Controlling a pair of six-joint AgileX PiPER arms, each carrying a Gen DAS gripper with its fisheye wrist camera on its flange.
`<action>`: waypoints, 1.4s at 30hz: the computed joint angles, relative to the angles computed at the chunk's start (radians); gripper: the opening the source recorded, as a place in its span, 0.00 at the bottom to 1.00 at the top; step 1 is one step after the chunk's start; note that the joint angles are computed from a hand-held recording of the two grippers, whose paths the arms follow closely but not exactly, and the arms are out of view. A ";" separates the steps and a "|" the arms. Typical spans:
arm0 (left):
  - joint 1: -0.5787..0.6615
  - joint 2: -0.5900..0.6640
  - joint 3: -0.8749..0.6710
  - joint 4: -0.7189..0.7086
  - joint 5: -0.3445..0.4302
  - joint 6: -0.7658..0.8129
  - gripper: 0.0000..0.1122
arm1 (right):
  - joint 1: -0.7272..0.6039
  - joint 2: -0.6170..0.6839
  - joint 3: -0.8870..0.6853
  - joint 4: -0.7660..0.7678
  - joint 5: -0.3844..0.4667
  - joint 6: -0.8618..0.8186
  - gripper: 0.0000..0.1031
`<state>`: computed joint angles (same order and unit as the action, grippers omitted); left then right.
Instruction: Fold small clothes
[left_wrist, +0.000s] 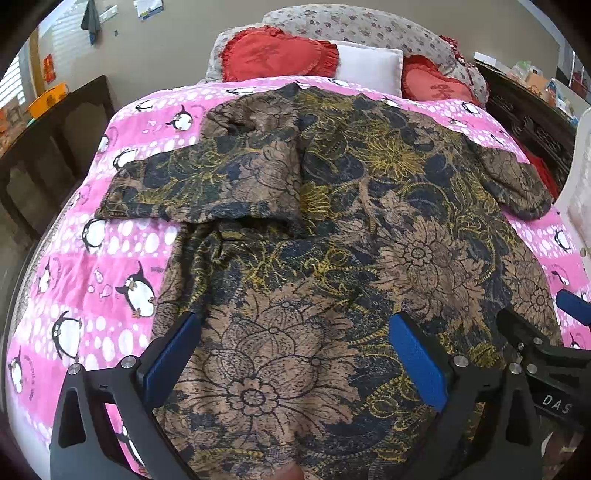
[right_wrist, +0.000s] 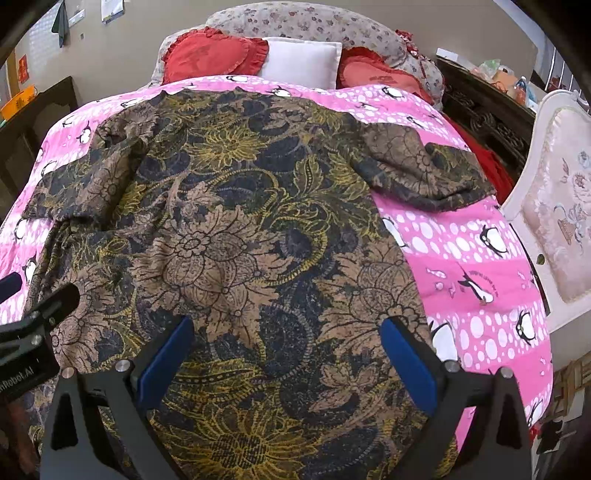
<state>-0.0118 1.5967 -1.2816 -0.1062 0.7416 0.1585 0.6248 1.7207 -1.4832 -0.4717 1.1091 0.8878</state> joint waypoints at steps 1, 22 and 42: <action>-0.001 0.001 0.000 0.000 0.000 -0.001 0.77 | -0.001 0.001 0.001 0.002 -0.001 -0.001 1.00; 0.022 0.030 0.010 -0.038 -0.013 0.032 0.77 | 0.003 0.030 -0.016 0.005 0.007 -0.012 1.00; 0.092 0.217 -0.023 -0.160 -0.202 0.219 0.79 | -0.142 0.106 0.123 0.097 -0.451 -0.254 1.00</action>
<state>0.0799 1.8142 -1.3051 -0.2664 0.5396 0.3777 0.4828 1.8268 -1.3604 -0.3745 0.6581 0.6337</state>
